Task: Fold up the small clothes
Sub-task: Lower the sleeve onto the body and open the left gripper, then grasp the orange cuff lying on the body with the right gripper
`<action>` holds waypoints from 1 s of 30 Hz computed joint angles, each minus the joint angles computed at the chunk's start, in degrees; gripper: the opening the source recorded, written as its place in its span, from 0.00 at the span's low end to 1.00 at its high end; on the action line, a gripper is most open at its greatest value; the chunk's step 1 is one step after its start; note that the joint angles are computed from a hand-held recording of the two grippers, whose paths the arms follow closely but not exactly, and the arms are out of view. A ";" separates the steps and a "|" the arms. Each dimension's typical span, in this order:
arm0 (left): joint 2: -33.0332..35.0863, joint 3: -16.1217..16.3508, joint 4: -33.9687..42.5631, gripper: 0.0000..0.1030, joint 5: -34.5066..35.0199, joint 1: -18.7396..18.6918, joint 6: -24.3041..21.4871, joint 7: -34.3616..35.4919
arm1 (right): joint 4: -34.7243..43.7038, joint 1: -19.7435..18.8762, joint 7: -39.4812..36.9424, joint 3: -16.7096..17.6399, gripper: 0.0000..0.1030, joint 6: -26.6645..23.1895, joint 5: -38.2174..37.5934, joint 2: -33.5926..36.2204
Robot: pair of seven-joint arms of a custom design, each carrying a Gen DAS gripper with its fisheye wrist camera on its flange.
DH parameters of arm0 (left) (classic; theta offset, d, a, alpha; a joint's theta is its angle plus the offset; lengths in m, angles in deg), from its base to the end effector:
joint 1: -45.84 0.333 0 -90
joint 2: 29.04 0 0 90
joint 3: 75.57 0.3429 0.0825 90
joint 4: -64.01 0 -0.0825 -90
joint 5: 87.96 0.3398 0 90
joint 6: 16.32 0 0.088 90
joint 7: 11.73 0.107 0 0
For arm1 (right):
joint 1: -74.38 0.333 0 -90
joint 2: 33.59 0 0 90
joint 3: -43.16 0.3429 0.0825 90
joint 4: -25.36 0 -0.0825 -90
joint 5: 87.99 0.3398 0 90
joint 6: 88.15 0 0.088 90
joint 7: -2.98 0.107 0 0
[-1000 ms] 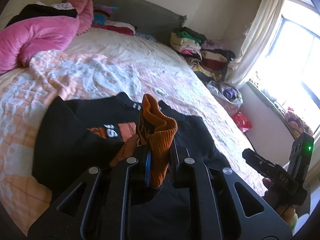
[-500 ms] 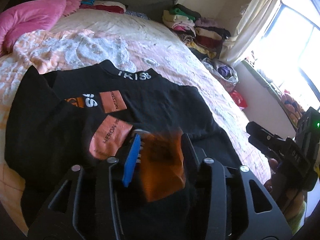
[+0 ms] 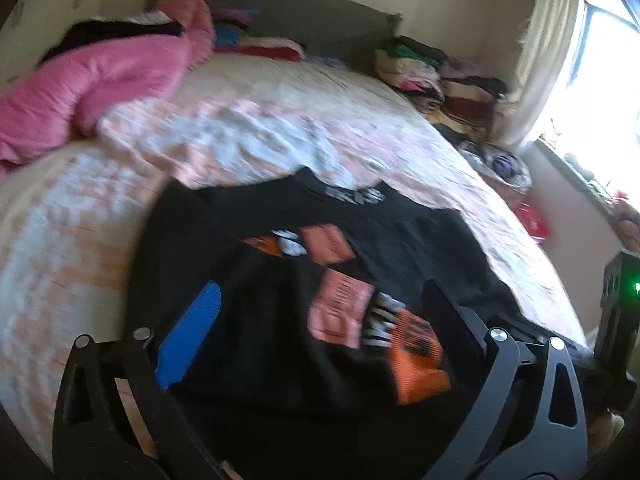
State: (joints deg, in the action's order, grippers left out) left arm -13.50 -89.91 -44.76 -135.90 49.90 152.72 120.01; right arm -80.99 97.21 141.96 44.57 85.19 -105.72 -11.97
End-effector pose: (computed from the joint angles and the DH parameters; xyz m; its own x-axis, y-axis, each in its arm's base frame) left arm 0.6239 -0.0472 0.4872 -0.2049 -0.9509 0.2320 -0.6817 -0.0314 -0.7309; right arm 0.5911 0.2887 0.4623 -0.0038 -0.9333 -0.3591 -0.7473 0.2412 -0.6191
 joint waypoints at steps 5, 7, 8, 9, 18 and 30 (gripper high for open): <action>0.06 1.21 -0.07 0.91 2.72 0.78 1.26 -2.75 | 4.96 -1.48 -5.84 4.75 0.92 -3.30 3.21 3.92; 0.28 0.89 0.32 0.91 1.47 1.98 0.61 -2.77 | 6.54 -0.79 -6.92 4.82 0.80 -4.20 3.59 5.13; 0.33 0.81 0.41 0.91 0.90 2.44 0.45 -2.65 | 7.20 -0.71 -7.44 5.04 0.76 -4.56 4.05 5.72; 0.30 0.83 0.37 0.91 0.50 2.74 0.41 -2.61 | 7.71 -0.37 -7.48 4.88 0.71 -5.00 4.41 6.16; 0.27 0.69 0.40 0.91 -4.61 5.67 0.94 0.07 | 10.26 3.11 -6.95 1.54 0.14 -3.74 2.31 8.68; 0.41 2.21 0.55 0.91 -5.13 6.21 1.79 -1.52 | 18.63 3.14 -15.87 1.09 0.12 -2.65 -4.60 8.30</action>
State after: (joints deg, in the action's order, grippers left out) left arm -13.09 -87.69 -44.22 -141.03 56.11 154.51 118.49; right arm -62.36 100.35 126.09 45.67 82.54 -110.32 -3.67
